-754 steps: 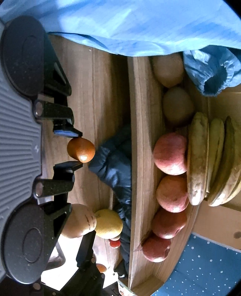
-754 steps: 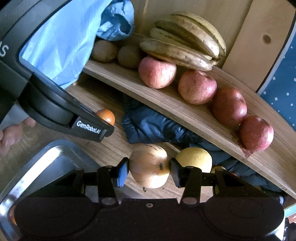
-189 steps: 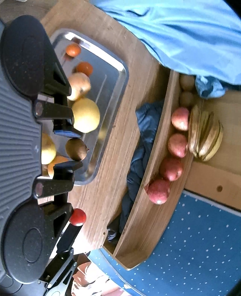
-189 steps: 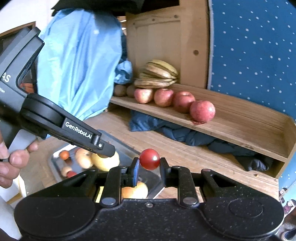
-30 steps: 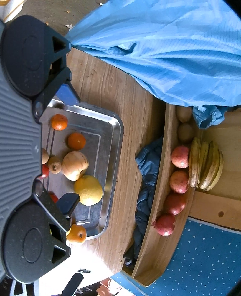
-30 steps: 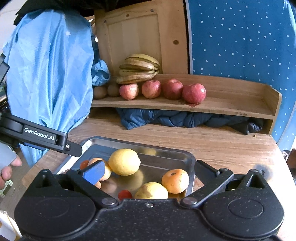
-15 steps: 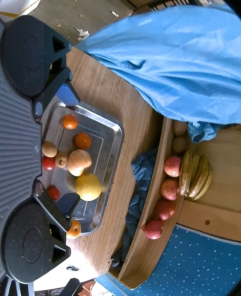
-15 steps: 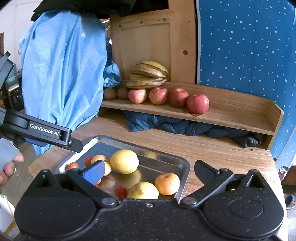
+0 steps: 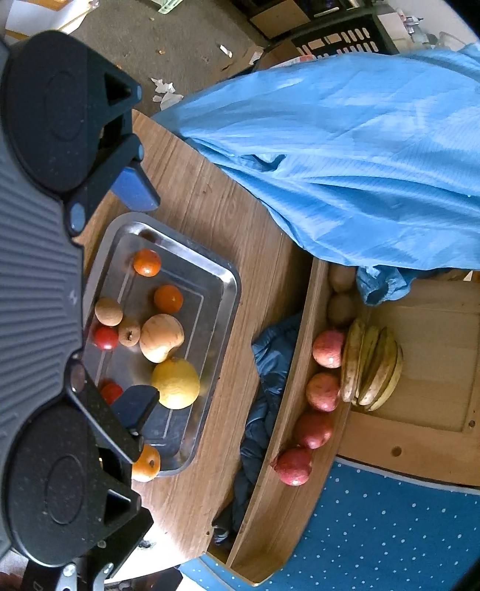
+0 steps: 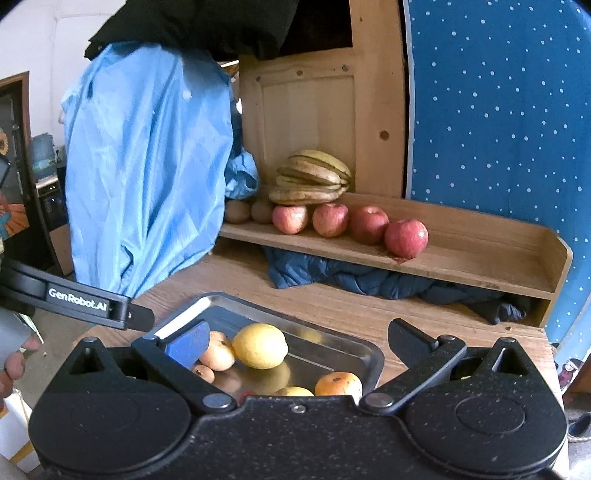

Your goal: Organize fruits

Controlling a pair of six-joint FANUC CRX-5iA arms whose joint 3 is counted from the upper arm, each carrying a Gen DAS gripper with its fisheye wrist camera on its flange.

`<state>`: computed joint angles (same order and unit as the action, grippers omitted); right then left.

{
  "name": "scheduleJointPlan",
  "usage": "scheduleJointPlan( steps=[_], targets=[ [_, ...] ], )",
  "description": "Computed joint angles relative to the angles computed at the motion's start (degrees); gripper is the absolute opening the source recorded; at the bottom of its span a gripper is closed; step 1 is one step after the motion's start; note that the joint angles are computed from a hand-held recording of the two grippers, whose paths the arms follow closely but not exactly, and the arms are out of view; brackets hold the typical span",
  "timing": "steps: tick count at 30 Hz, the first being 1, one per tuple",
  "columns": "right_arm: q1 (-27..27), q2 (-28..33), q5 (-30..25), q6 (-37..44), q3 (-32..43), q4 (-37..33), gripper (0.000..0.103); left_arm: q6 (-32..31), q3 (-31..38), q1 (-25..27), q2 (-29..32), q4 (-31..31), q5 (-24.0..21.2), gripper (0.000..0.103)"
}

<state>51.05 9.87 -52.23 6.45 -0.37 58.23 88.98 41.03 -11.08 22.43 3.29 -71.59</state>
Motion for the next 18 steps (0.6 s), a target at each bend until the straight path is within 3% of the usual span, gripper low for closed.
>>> scheduleJointPlan(
  steps=[18],
  targets=[
    [2.7, -0.7, -4.6, -0.7, 0.0, 1.8, 0.102, -1.6, -7.6, 1.3, -5.3, 2.8, 5.6, 0.102]
  ],
)
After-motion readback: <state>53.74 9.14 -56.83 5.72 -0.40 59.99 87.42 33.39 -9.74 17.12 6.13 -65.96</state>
